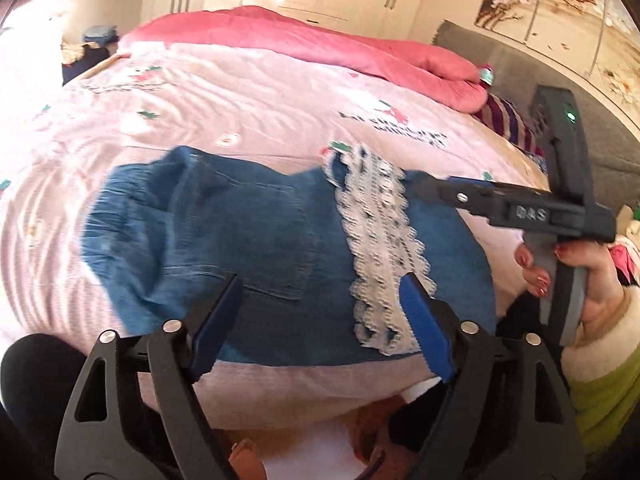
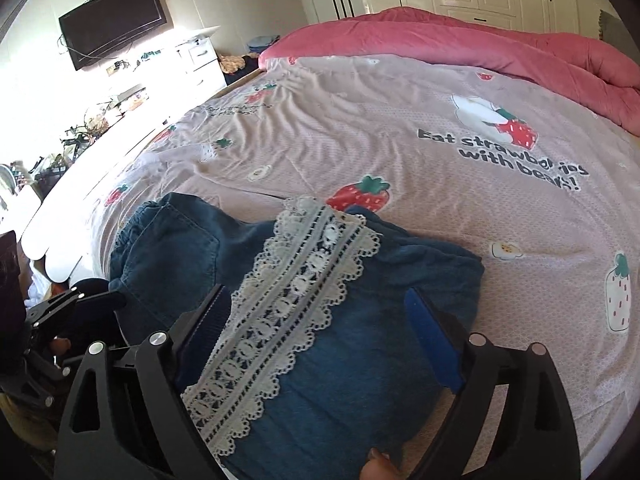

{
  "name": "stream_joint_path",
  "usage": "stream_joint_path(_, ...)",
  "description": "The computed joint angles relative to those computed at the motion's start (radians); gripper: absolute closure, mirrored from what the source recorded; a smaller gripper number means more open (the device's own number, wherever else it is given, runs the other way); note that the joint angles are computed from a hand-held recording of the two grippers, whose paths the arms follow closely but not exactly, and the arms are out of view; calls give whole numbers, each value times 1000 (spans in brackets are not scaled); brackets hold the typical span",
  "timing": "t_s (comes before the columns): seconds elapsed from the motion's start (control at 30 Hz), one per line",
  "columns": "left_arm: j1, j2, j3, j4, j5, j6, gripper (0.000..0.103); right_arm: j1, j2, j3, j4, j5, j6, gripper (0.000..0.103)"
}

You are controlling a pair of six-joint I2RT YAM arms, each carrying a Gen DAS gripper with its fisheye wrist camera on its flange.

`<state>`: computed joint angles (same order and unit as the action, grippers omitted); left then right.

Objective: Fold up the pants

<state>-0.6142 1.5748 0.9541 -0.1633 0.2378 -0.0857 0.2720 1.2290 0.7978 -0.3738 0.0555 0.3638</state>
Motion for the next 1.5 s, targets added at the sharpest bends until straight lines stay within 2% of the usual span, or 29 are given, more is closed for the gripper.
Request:
stream_joint_path(0.33,114,-55,-32,-14,2,-14,12,80,87,71,-16,51,49,9)
stream_joint_path(0.53,176,-36,-42,-2,19,-32,10,135,180,156,-27,72,45,8)
stream_joint_path(0.7,215,-11,-42,3,50,-48,10,150,277,253,-43,47,31,8)
stream_joint_path(0.8,232,10,-40,11,73,-61,10,159,348,341,-71,42,-7,7)
stream_joint_path(1.0,247,55,-45,42,108,-87,10,152,524,546,-120,-49,-72,7)
stream_joint_path(1.17,262,89,-40,66,133,-101,10,144,716,788,-214,-118,-119,6)
stream_joint_path(1.27,270,80,-62,121,141,-112,10,139,814,922,-273,-169,-138,6)
stream_joint_path(1.43,280,105,-51,147,146,-120,10,119,996,1176,-410,-293,-145,7)
stream_joint_path(1.5,277,106,-53,154,151,-122,10,114,1052,1254,-464,-351,-156,10)
